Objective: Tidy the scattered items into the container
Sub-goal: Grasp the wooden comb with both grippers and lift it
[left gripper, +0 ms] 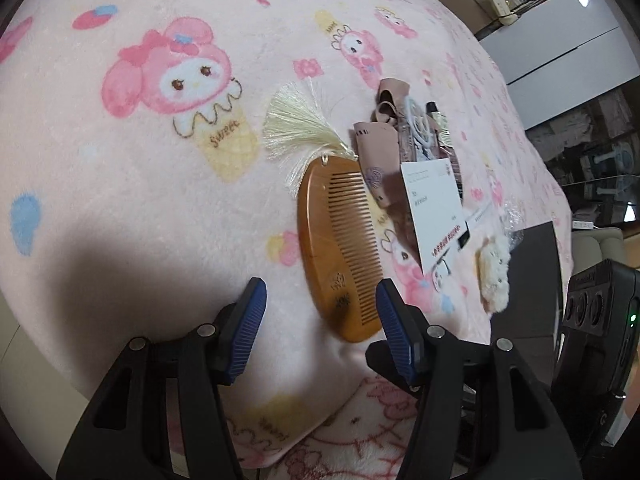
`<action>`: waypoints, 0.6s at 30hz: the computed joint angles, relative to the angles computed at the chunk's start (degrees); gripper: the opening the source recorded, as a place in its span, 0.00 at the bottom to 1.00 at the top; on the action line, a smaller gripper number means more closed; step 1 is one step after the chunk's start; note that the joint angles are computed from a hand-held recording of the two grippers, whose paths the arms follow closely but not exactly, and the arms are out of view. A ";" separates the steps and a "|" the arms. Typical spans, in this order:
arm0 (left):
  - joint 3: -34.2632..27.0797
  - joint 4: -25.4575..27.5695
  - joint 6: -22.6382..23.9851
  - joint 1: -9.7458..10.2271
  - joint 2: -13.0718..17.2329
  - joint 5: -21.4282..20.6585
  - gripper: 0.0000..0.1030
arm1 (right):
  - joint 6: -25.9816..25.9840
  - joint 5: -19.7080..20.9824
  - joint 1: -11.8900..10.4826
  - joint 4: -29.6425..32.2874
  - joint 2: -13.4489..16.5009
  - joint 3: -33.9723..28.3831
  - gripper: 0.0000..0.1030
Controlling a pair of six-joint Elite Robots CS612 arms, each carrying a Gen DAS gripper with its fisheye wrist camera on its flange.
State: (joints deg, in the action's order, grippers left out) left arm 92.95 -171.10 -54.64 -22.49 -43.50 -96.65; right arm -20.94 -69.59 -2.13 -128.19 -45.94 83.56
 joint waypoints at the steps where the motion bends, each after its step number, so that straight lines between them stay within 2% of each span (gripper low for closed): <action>1: -0.30 0.41 0.61 -0.13 0.04 0.28 0.58 | -0.16 0.65 0.02 1.19 0.21 -0.57 0.40; 4: -1.24 0.81 -0.02 0.24 0.65 -0.71 0.58 | -1.71 1.82 0.21 5.20 1.12 -2.56 0.42; 6: -1.91 0.68 0.04 0.51 1.17 -2.04 0.53 | -1.93 3.80 -0.18 7.22 1.60 -3.33 0.42; 8: -2.88 -0.70 0.70 0.88 2.11 -5.27 0.36 | -1.16 6.02 -0.84 7.11 1.62 -3.01 0.42; 9: -3.51 -0.83 0.59 1.03 2.63 -6.67 0.33 | -0.24 7.00 -1.23 6.35 1.50 -2.48 0.42; 11: -4.70 -1.51 0.41 1.24 3.57 -9.78 0.18 | 1.34 8.03 -1.76 5.14 1.26 -1.72 0.41; 16: -5.08 -4.15 3.08 0.83 3.43 -11.02 0.15 | 5.97 11.36 -3.57 -0.46 0.42 0.93 0.40; 18: -4.54 -2.23 2.81 0.81 2.57 -8.85 0.25 | 7.74 11.82 -4.34 -1.87 0.29 1.39 0.40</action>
State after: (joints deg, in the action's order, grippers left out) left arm 88.41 -173.33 -51.83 -21.68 -40.93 -105.50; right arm -13.21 -57.77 -6.47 -130.06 -45.65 84.95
